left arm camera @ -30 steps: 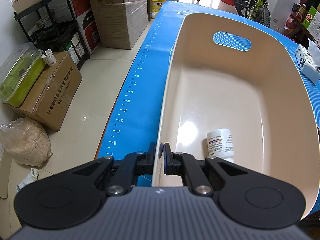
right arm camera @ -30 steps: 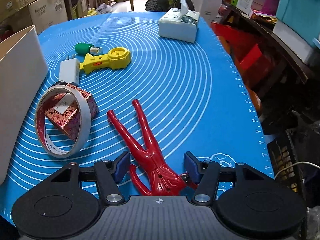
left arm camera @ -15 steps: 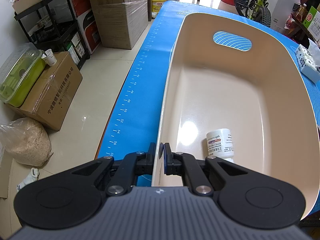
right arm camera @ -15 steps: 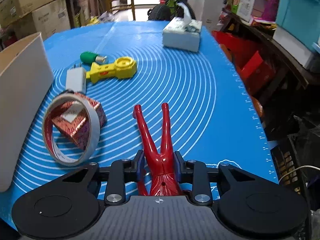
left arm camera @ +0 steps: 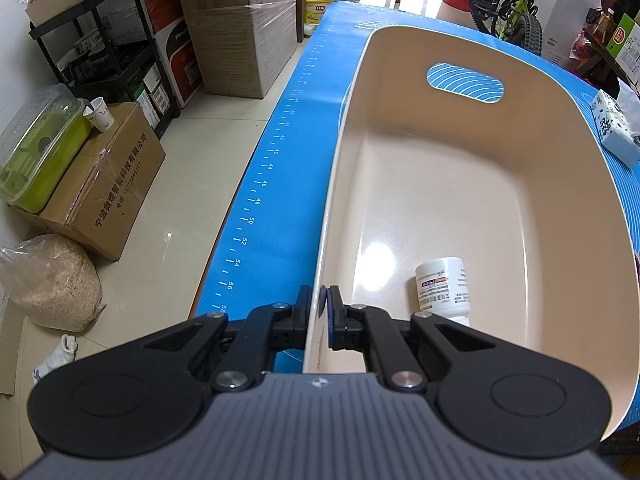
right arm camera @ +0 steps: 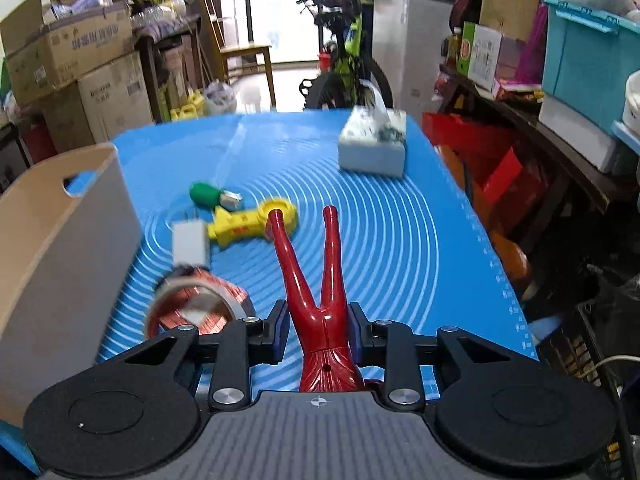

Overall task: Organize rigid objects
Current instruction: 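Lift the red figure into the beige bin and release it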

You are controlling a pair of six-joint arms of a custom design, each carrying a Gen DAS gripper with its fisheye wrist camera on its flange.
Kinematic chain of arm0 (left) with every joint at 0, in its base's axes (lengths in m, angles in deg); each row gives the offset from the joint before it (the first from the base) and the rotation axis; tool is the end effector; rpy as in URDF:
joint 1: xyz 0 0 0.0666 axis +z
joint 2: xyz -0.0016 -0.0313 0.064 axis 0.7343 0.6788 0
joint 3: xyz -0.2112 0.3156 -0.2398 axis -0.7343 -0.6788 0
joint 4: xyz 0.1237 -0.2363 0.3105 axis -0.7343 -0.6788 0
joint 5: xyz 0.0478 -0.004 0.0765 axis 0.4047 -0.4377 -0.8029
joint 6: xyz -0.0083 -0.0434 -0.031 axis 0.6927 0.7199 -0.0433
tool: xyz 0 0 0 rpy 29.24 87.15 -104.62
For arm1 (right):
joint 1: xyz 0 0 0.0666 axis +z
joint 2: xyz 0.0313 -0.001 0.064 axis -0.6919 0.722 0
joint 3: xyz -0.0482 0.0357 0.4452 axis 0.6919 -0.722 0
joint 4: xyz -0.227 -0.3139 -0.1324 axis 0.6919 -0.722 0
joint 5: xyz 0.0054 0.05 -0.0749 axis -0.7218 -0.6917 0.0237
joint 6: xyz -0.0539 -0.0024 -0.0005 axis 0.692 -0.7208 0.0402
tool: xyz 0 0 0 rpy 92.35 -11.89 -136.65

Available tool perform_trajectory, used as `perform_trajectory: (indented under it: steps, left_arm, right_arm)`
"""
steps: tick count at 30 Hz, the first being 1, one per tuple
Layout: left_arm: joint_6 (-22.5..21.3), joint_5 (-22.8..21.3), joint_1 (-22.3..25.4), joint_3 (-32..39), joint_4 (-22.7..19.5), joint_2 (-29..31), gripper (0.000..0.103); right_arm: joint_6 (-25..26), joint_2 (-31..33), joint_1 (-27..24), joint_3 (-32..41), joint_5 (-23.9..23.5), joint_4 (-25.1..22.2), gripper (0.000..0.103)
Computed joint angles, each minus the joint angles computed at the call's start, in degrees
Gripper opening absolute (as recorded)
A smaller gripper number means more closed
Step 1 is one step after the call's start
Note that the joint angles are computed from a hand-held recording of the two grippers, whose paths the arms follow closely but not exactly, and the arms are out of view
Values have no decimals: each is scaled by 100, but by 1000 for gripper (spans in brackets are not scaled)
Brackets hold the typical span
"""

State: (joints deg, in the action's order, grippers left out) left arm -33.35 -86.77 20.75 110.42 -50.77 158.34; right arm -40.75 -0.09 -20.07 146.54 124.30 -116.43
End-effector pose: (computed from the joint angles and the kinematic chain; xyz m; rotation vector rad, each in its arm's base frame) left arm 0.6589 -0.3284 0.4119 0.5646 2.6013 -0.1402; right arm 0.4220 0.1616 0.3868 0.7562 2.2404 -0.2493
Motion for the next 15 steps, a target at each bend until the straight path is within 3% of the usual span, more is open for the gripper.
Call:
perform_trajectory:
  steps: [7,15]
  left_arm:
    - [-3,-4,-1,-5,6,0,9]
    - [-3,-5,0,-7,8,0,9]
  right_arm:
    - [346,20,94,373,215,201,38]
    - [1160,345,186,1021,116,784,38]
